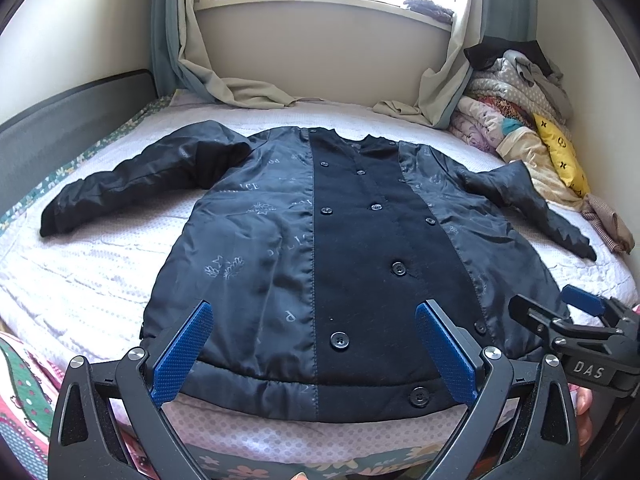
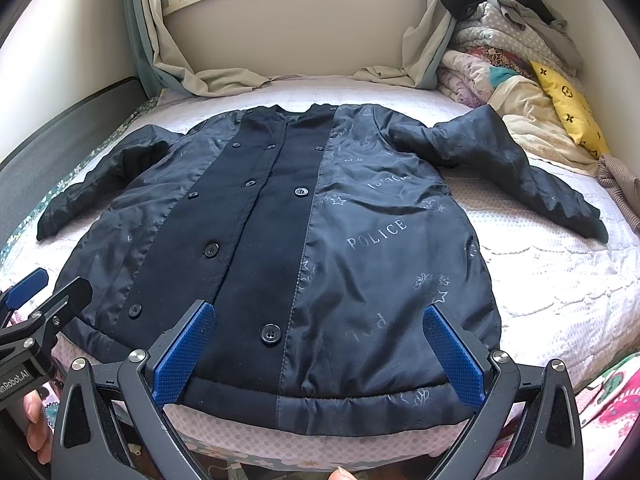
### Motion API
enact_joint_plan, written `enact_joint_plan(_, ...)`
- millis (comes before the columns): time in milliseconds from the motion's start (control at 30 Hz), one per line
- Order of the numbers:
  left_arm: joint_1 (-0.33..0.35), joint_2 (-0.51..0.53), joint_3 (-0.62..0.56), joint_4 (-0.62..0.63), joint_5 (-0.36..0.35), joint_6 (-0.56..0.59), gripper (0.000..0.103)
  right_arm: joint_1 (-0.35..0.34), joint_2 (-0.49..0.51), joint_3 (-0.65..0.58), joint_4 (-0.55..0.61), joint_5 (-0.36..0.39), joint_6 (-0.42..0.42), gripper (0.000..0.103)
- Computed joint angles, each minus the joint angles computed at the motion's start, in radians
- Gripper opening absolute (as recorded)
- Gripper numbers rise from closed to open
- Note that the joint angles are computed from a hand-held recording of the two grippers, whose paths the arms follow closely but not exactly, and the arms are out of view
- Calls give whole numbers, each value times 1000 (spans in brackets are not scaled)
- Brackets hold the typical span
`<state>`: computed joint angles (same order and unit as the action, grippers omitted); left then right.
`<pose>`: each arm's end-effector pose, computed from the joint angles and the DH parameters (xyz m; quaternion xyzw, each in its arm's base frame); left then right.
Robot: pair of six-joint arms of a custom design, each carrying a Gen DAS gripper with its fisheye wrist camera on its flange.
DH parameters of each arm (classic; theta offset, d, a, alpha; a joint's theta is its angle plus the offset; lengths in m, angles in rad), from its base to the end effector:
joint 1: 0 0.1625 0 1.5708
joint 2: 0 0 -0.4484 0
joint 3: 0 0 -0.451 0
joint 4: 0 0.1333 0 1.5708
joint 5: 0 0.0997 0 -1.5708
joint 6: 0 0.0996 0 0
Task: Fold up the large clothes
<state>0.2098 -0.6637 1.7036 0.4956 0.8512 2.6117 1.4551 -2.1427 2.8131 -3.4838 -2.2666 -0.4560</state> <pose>-0.4325 -0.2955 -0.0286 0.3721 0.8587 -0.2951 0.1927 0.0441 -0.2218 0.3291 -0.0661 -0.7870 0.4468 0.4203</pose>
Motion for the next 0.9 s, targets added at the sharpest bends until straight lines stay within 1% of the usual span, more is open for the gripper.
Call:
enact_joint_plan(100,-3,-21,11,-15,-1,2,102,-4,-6,2,2,5,-8,103)
enact_joint_plan(200,-21,-28,19,-32,-48,26,102,-5,-24,5,15,22,-14,103)
enact_joint_plan(300,-31,-31,16,-36,-69,51,102,20,11,-1,-20,-1,-35,103)
enact_joint_plan(367,-31,-34,12,-39,-67,66,102,32,19,-6,-22,-8,-40,103)
enact_joint_plan(400,-32,-36,10,-37,-61,71,102,34,12,-8,-13,1,-43,103)
enact_joint_plan(467,-24,-43,0,-42,-40,97,102,13,-25,-7,27,63,-52,103)
enact_joint_plan(500,-24,-47,-5,-43,-34,104,102,18,-20,-13,32,61,-56,103)
enact_joint_plan(533,-22,-49,-13,-42,-34,112,102,37,-5,-23,34,36,-59,103)
enact_joint_plan(567,-21,-51,-19,-42,-37,119,102,44,-9,-28,55,31,-57,103)
enact_joint_plan(667,-10,-53,-56,-30,-54,151,102,81,-65,-74,236,29,1,103)
enact_joint_plan(700,-3,-51,-75,-16,-61,156,102,106,-63,-96,271,8,18,103)
enact_joint_plan(733,7,-48,-95,-3,-69,162,102,132,-48,-120,288,-19,22,103)
enact_joint_plan(800,30,-49,-128,4,-86,183,102,159,-36,-156,311,-31,14,103)
enact_joint_plan(833,42,-47,-148,7,-101,195,102,183,-16,-190,324,-50,12,103)
enact_joint_plan(900,69,-31,-201,36,-129,210,102,203,14,-239,336,-58,-8,103)
